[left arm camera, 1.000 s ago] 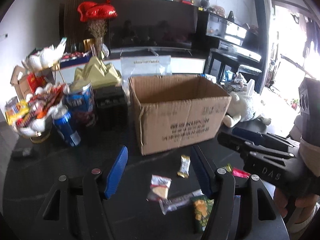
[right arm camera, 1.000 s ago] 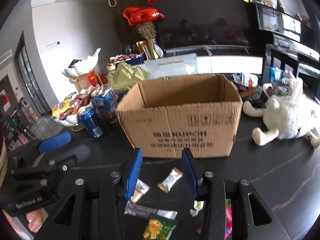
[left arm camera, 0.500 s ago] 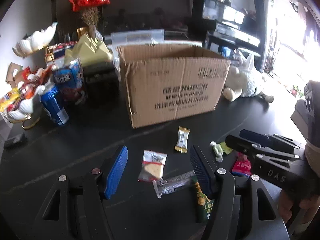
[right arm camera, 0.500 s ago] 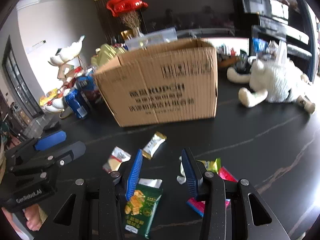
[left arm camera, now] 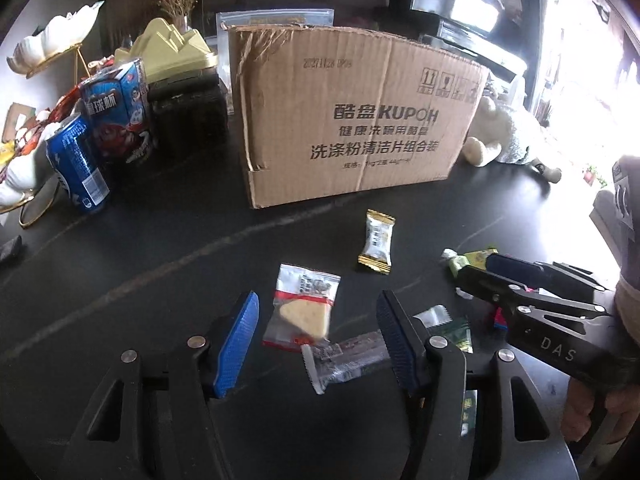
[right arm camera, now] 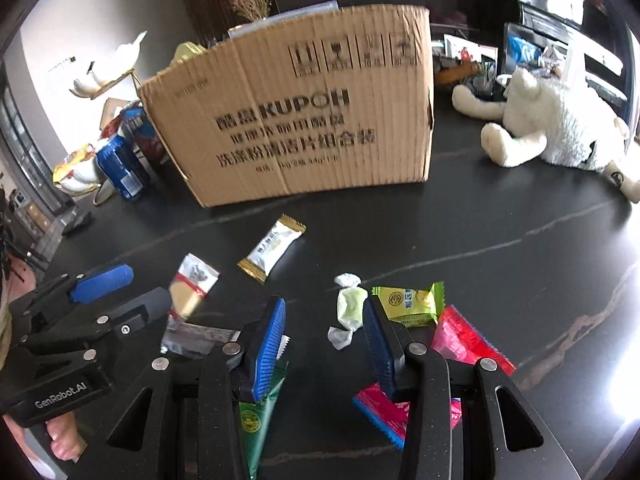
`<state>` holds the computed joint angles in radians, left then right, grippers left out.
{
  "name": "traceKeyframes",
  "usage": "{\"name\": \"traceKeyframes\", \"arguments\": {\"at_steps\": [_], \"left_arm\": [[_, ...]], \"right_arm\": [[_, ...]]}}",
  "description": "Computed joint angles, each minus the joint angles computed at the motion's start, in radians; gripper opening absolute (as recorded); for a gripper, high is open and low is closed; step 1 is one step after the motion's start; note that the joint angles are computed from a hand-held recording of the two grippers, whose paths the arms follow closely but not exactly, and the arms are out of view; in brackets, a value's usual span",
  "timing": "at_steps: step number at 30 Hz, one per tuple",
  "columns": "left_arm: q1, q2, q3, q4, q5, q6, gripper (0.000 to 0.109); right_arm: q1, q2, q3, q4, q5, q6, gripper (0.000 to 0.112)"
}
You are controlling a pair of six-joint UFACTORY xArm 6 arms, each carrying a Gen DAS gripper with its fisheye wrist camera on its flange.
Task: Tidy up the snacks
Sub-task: 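Grasp the white-red biscuit packet with left gripper while right gripper grasps white-green candy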
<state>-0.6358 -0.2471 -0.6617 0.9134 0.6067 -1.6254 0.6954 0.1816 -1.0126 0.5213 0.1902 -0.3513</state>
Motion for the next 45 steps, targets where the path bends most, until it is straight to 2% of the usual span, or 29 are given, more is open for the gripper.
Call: {"name": "traceKeyframes", "arguments": {"at_steps": [9,18,22,24,30,36,45], "left_arm": [[0.034,0.039,0.002,-0.013,-0.047,0.011,0.055],[0.073,0.072,0.014,-0.048,-0.115,0.024,0.054],[0.087,0.074,0.022,-0.046,-0.137,0.014,0.052],[0.088,0.074,0.021,-0.047,-0.138,0.014,0.051],[0.082,0.068,0.022,-0.038,-0.104,-0.010,0.036],[0.078,0.063,0.023,-0.025,-0.095,-0.030,0.034],[0.052,0.036,0.009,0.027,-0.047,-0.054,0.034]], "right_arm": [[-0.011,0.021,-0.005,-0.144,-0.005,0.101,0.041],[-0.016,0.064,-0.047,-0.234,0.030,0.167,0.035],[-0.015,0.072,-0.048,-0.297,0.018,0.208,0.034],[-0.013,0.074,-0.050,-0.286,0.022,0.194,0.031],[-0.014,0.081,-0.053,-0.301,0.005,0.201,0.021],[-0.010,0.083,-0.047,-0.309,-0.015,0.193,0.020],[0.007,0.045,-0.012,-0.220,-0.069,0.106,0.020]]}}
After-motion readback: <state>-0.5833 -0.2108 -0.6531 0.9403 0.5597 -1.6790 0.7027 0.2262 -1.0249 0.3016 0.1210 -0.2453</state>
